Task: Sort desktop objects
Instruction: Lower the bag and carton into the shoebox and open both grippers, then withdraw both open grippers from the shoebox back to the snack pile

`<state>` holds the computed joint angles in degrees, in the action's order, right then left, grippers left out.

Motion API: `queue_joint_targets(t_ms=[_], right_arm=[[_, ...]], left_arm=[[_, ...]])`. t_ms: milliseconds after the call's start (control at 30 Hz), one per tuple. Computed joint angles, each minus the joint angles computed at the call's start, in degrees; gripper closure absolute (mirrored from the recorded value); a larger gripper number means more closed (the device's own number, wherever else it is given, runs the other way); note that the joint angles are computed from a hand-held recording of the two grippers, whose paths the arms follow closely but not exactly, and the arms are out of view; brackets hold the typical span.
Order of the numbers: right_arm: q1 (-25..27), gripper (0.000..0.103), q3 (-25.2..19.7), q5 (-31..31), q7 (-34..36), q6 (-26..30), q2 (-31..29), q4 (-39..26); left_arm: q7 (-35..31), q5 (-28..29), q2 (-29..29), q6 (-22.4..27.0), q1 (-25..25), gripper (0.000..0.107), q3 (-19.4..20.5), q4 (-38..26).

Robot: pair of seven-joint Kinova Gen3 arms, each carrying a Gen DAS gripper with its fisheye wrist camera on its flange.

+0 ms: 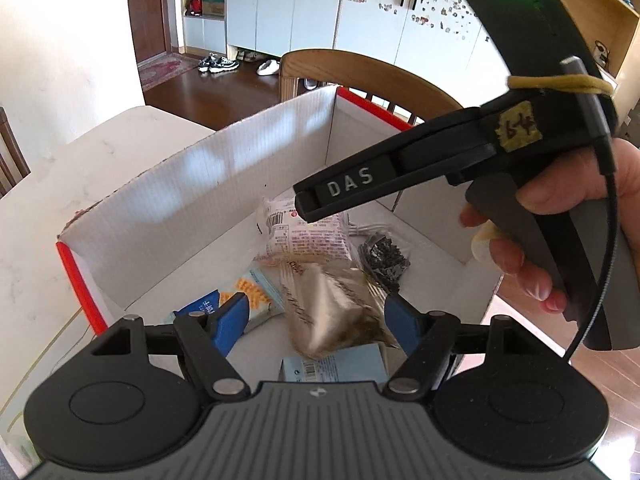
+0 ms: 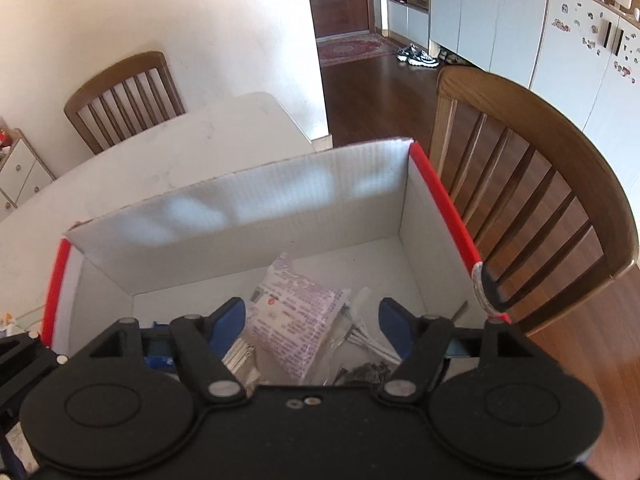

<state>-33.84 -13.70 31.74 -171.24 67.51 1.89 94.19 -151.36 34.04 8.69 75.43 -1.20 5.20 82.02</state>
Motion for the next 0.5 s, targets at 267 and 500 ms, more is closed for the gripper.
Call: queue_joint_targets(t_ms=[267, 500], right_arm=[[-1.0, 0.030, -2.2, 1.7, 0.2, 2.9, -2.0, -0.9], [-2.9, 0.030, -4.2, 3.9, -0.7, 5.5, -2.6, -2.5]], left_arm=[[-1.1, 2.0, -1.6, 1.3, -1.3, 0.033, -0.9, 0.4], [-3.0, 4.1, -3.0, 3.1, -2.8, 0.033, -2.2, 0.5]])
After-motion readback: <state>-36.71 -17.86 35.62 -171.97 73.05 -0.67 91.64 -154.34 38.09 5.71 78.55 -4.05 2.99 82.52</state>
